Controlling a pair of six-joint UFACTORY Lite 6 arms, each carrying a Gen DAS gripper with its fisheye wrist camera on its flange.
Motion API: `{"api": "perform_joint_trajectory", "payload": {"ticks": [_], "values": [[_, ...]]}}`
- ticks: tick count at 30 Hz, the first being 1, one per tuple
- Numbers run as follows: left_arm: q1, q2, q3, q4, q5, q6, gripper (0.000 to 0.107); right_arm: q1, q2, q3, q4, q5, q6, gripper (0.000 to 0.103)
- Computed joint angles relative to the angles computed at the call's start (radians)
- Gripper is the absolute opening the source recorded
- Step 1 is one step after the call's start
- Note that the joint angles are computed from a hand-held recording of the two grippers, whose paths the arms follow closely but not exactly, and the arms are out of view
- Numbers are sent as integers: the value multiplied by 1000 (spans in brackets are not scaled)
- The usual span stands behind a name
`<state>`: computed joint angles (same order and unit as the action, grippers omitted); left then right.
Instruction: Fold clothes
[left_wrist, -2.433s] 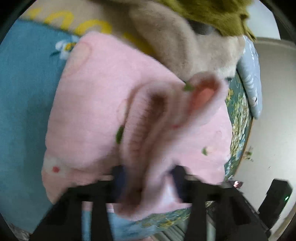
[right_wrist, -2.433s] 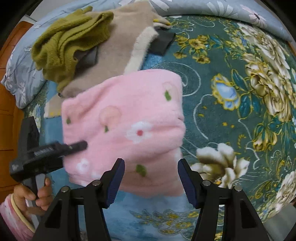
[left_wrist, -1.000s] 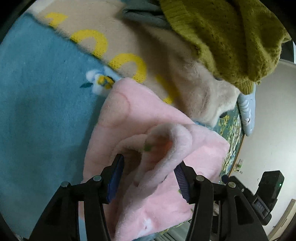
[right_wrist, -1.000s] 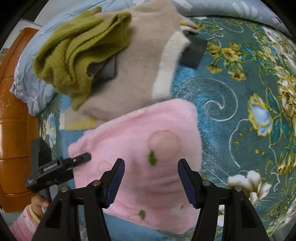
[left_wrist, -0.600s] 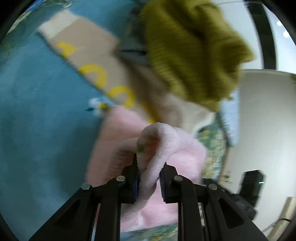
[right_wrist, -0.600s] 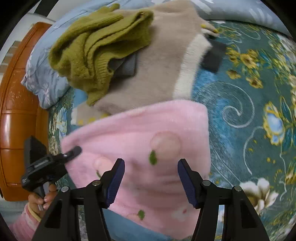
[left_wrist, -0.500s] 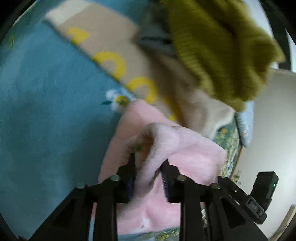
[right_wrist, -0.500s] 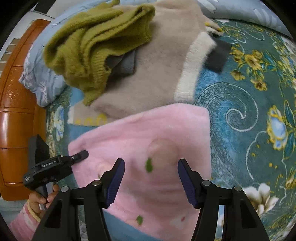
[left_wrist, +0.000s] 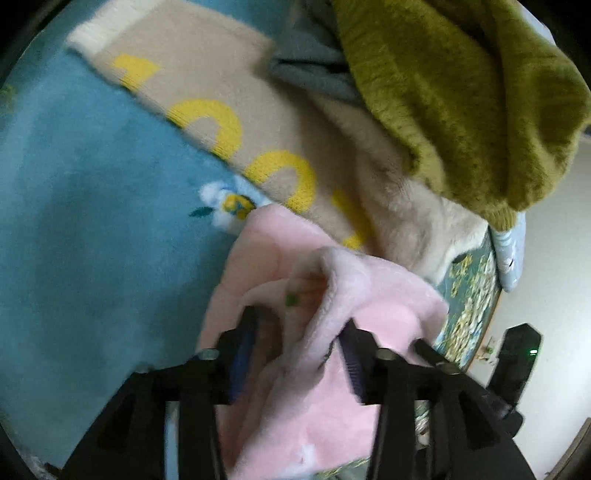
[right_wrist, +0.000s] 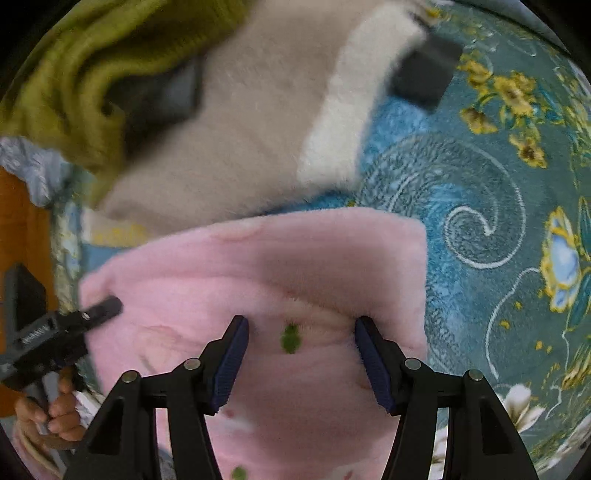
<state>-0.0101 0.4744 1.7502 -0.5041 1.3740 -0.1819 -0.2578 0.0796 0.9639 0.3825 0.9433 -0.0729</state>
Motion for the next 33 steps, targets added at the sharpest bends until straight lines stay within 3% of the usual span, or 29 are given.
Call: {"api": "perform_joint_trajectory", "payload": {"ticks": [4, 8, 13, 18, 21, 26, 28, 33], "values": [[-3, -70, 130, 139, 89, -2, 55, -38, -234, -87, 13, 77, -14, 64], [-85, -94, 251, 126, 150, 77, 55, 29, -448, -183, -39, 144, 42, 64], [-258, -229, 21, 140, 86, 181, 55, 141, -594, -322, -57, 151, 112, 64], [-318, -321, -268, 233, -27, 171, 51, 240, -602, -454, -135, 45, 191, 63], [-321, -303, -264, 239, -52, 159, 50, 322, -580, -482, -187, -9, 204, 64], [-325, -219, -196, 250, -50, 137, 50, 301, -548, -518, -176, -78, 151, 64], [-322, -190, -143, 246, -17, 143, 51, 282, -499, -487, -169, -64, 137, 64], [-249, -139, 103, 167, 90, 161, 51, 68, -480, -308, -61, 121, 6, 64]]}}
